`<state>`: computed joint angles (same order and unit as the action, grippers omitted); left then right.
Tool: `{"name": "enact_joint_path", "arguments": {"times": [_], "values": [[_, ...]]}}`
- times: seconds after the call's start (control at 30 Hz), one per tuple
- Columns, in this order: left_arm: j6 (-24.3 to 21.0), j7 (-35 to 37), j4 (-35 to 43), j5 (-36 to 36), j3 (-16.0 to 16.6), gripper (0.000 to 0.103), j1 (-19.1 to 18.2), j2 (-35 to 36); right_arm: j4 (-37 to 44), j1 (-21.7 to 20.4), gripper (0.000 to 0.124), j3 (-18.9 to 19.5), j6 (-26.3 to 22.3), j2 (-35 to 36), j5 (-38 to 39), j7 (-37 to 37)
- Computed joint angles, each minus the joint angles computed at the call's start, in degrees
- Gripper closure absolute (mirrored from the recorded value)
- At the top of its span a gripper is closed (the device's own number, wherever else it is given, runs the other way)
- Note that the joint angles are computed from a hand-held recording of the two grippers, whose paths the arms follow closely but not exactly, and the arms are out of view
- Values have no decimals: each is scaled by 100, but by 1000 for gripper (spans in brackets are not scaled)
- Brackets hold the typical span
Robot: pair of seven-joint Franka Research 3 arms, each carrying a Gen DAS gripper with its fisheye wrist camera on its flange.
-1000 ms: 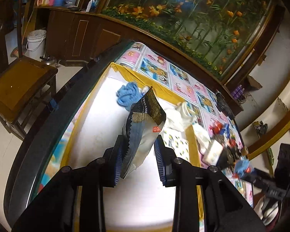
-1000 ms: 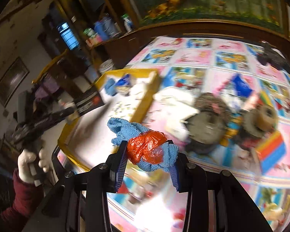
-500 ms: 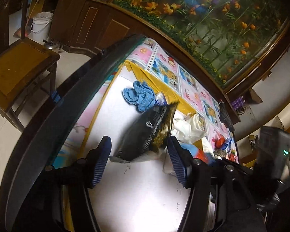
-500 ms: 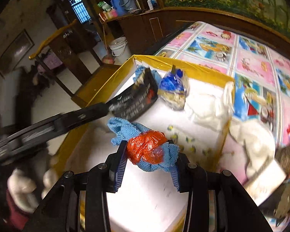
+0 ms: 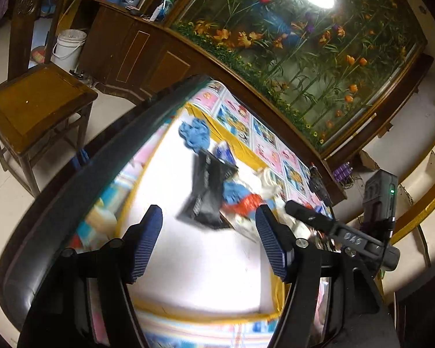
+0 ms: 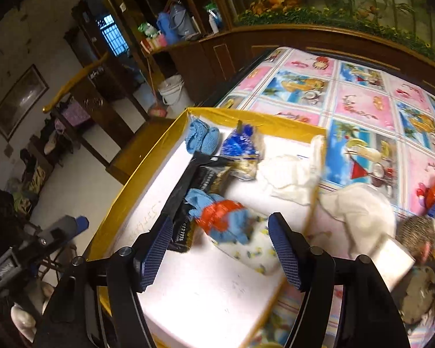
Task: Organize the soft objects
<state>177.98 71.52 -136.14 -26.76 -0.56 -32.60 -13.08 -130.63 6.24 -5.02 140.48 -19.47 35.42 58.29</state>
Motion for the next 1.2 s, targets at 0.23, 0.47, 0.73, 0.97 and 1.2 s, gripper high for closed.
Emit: {"name": "enact_joint_path", "arguments": {"times": [0.23, 0.47, 0.73, 0.97, 1.2], "values": [[87, -763, -396, 568, -409, 37, 90, -333, -1152, -411, 45, -519, -85, -1491, 113, -435], [-190, -1306, -444, 1036, -526, 37, -58, -409, -2187, -1533, 43, -958, -321, -2876, -529, -540], [-577, -1271, -33, 1420, -798, 37, -231, -139, -2541, -3000, 42, -1696, -731, -3255, -899, -372], [-924, -1111, 316, 1471, -1196, 37, -132, 114, -2489, -3470, 40, -1990, -1008, -3122, -789, -552], [-1186, -912, 580, 1485, -1443, 37, -81, 362, -2519, -3351, 40, -1817, -986, -2911, -519, -710]]}}
